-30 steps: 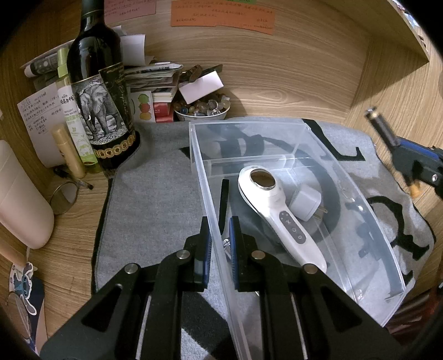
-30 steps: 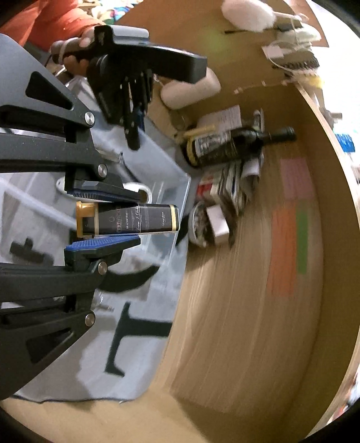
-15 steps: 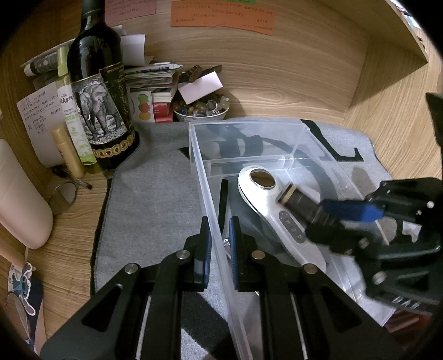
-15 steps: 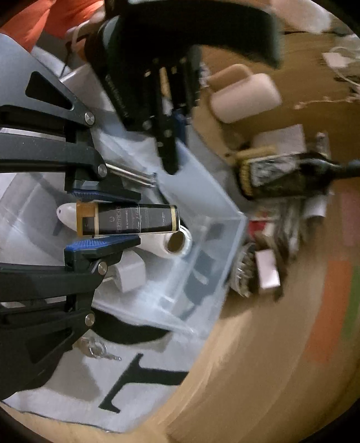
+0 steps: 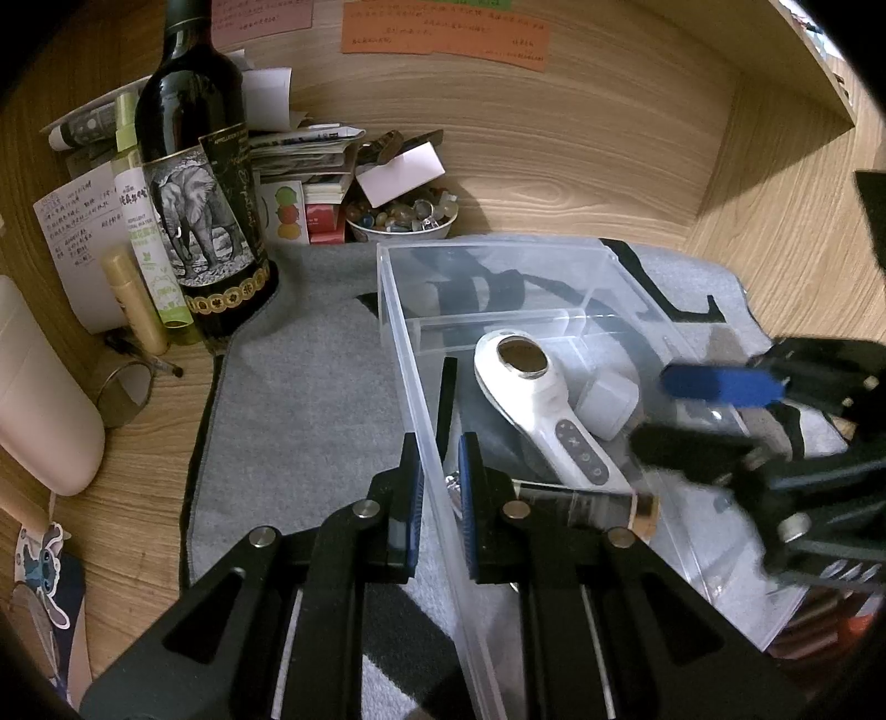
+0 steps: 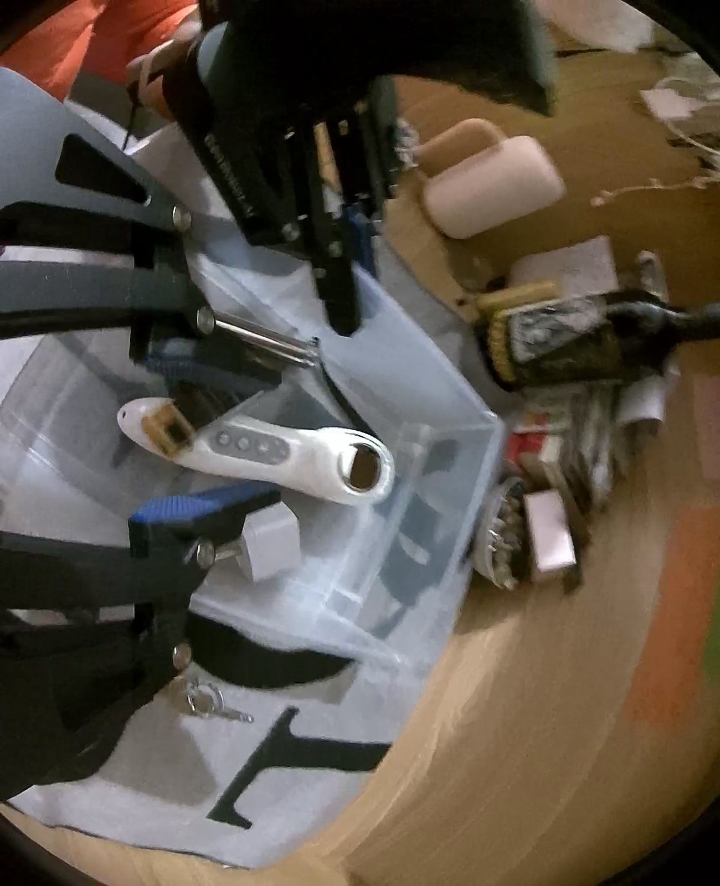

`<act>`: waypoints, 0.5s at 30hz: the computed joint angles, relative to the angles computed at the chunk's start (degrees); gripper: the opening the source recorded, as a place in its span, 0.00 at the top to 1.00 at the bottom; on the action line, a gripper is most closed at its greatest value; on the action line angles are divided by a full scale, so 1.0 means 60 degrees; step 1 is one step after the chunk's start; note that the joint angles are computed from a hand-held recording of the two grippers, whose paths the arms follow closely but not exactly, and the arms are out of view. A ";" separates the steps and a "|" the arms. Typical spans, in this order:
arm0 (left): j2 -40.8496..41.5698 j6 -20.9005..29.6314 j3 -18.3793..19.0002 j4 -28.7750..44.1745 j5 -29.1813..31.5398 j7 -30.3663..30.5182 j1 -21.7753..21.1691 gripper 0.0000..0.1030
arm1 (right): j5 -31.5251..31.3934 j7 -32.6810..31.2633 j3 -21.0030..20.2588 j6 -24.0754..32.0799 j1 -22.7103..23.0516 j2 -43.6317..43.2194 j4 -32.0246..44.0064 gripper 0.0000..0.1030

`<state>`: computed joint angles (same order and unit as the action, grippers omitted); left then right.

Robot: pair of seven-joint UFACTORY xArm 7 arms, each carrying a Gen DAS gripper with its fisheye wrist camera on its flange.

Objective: Organize rigid objects
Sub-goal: 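Carry the battery into the clear box and release it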

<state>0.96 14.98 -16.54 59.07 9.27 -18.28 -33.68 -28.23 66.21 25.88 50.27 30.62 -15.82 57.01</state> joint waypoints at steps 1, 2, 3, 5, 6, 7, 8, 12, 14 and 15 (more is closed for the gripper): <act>0.0000 0.0000 0.0001 0.0000 0.0000 0.0000 -0.0001 0.89 | -0.0097 0.0114 0.0038 0.0060 -0.0023 -0.0114 -0.0006 0.64; 0.0012 0.0001 0.0001 0.0012 -0.0003 0.0000 -0.0002 0.89 | -0.0204 0.0231 0.0091 0.0121 -0.0052 -0.0255 -0.0028 0.63; 0.0012 0.0001 0.0002 0.0012 -0.0003 0.0001 -0.0004 0.89 | -0.0305 0.0338 0.0152 0.0217 -0.0092 -0.0401 -0.0030 0.62; 0.0012 -0.0003 0.0002 0.0011 -0.0020 0.0012 -0.0004 0.89 | -0.0458 0.0501 0.0268 0.0363 -0.0191 -0.0655 -0.0047 0.61; 0.0012 -0.0003 0.0003 0.0011 -0.0020 0.0012 -0.0005 0.89 | -0.0546 0.0605 0.0353 0.0488 -0.0245 -0.0833 -0.0065 0.59; 0.0006 0.0001 0.0005 0.0007 -0.0014 0.0014 -0.0005 0.89 | -0.0605 0.0672 0.0435 0.0593 -0.0303 -0.0949 -0.0056 0.58; 0.0013 -0.0003 0.0004 0.0012 -0.0026 0.0024 -0.0005 0.89 | -0.0679 0.0767 0.0532 0.0727 -0.0363 -0.1116 -0.0067 0.57; -0.0003 -0.0004 0.0005 -0.0006 -0.0046 0.0045 -0.0004 0.89 | -0.0834 0.1076 0.0973 0.1414 -0.0609 -0.1818 -0.0130 0.53; 0.0014 -0.0001 0.0004 0.0014 -0.0032 0.0032 -0.0006 0.89 | -0.0797 0.1173 0.1146 0.1687 -0.0718 -0.2110 -0.0193 0.52; 0.0014 -0.0001 0.0004 0.0014 -0.0032 0.0032 -0.0007 0.89 | -0.0729 0.1231 0.1215 0.1830 -0.0762 -0.2275 -0.0255 0.52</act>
